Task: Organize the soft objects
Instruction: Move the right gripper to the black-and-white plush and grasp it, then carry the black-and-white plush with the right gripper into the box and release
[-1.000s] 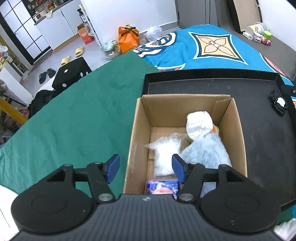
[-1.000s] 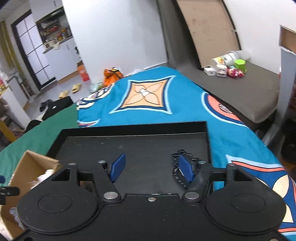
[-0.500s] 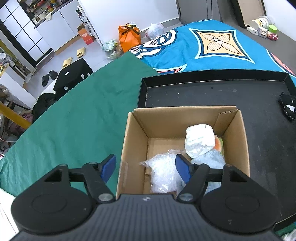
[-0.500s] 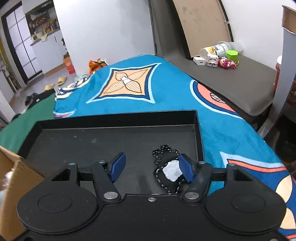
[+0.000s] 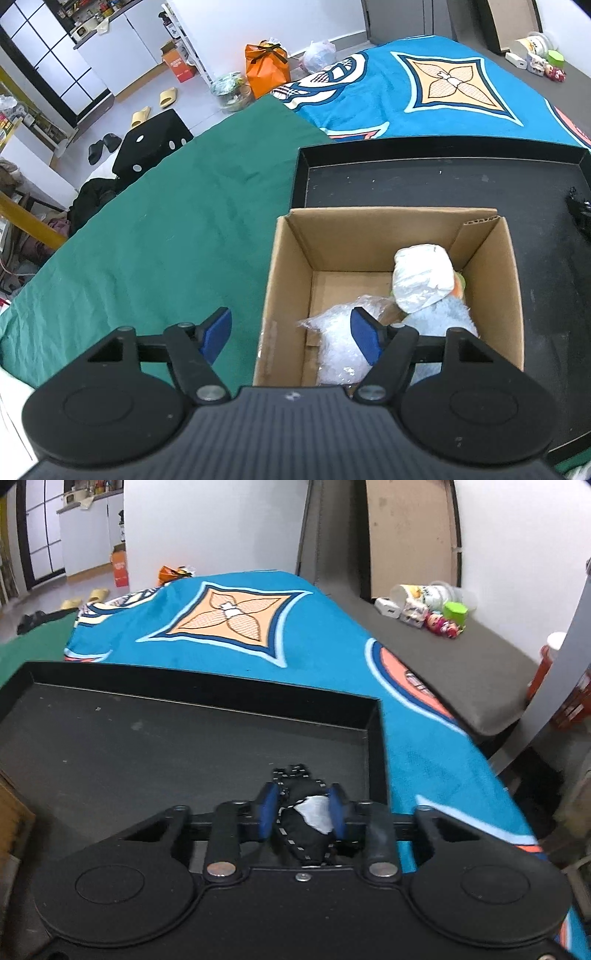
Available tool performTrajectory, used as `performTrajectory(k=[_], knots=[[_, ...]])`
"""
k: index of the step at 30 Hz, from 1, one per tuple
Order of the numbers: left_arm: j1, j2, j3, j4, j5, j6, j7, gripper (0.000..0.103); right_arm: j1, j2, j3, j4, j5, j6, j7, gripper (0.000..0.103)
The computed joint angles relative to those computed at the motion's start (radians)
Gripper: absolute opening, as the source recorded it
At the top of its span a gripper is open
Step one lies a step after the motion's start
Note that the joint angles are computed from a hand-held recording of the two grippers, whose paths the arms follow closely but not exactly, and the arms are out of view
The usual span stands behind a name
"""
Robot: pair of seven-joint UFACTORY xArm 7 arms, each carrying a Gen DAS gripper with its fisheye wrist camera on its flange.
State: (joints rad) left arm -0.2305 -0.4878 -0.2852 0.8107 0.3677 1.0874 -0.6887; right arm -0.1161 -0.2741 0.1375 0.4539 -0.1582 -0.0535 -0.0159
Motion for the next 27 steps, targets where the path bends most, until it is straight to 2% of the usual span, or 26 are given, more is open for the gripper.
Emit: performTrajectory(k=[2, 3, 4, 6, 8, 11, 13, 15, 21, 27], knots=[[-0.002, -0.011, 0.003, -0.007, -0.001, 0.002, 0.005, 0.07, -0.021, -0.015, 0.021, -0.004, -0.014, 0.002, -0.001, 0.022], [-0.002, -0.019, 0.003, -0.011, -0.002, 0.004, 0.007, 0.07, 0.004, -0.026, -0.001, -0.007, -0.011, 0.009, -0.015, 0.02], [-0.003, -0.026, 0.003, -0.015, -0.003, 0.006, 0.009, 0.07, 0.04, -0.031, -0.03, -0.007, 0.0, 0.017, -0.028, 0.015], [-0.004, -0.045, 0.005, -0.026, -0.009, 0.009, 0.014, 0.07, 0.16, -0.057, -0.135, -0.008, 0.05, 0.05, -0.08, 0.0], [-0.004, -0.065, 0.004, -0.038, -0.012, 0.013, 0.02, 0.07, 0.241, -0.088, -0.201, -0.013, 0.102, 0.064, -0.128, 0.0], [0.0, -0.094, 0.002, -0.055, -0.018, 0.025, 0.026, 0.07, 0.31, -0.134, -0.251, -0.019, 0.158, 0.082, -0.186, 0.0], [0.003, -0.11, 0.001, -0.064, -0.024, 0.031, 0.027, 0.07, 0.397, -0.17, -0.327, -0.016, 0.227, 0.117, -0.238, 0.0], [0.004, -0.126, -0.001, -0.074, -0.028, 0.036, 0.031, 0.07, 0.449, -0.207, -0.372, -0.016, 0.284, 0.147, -0.281, 0.0], [0.004, -0.163, -0.01, -0.095, -0.04, 0.052, 0.043, 0.07, 0.522, -0.305, -0.425, -0.019, 0.411, 0.221, -0.379, 0.0], [-0.001, -0.194, -0.012, -0.106, -0.06, 0.067, 0.054, 0.07, 0.532, -0.382, -0.395, -0.03, 0.49, 0.275, -0.439, 0.0]])
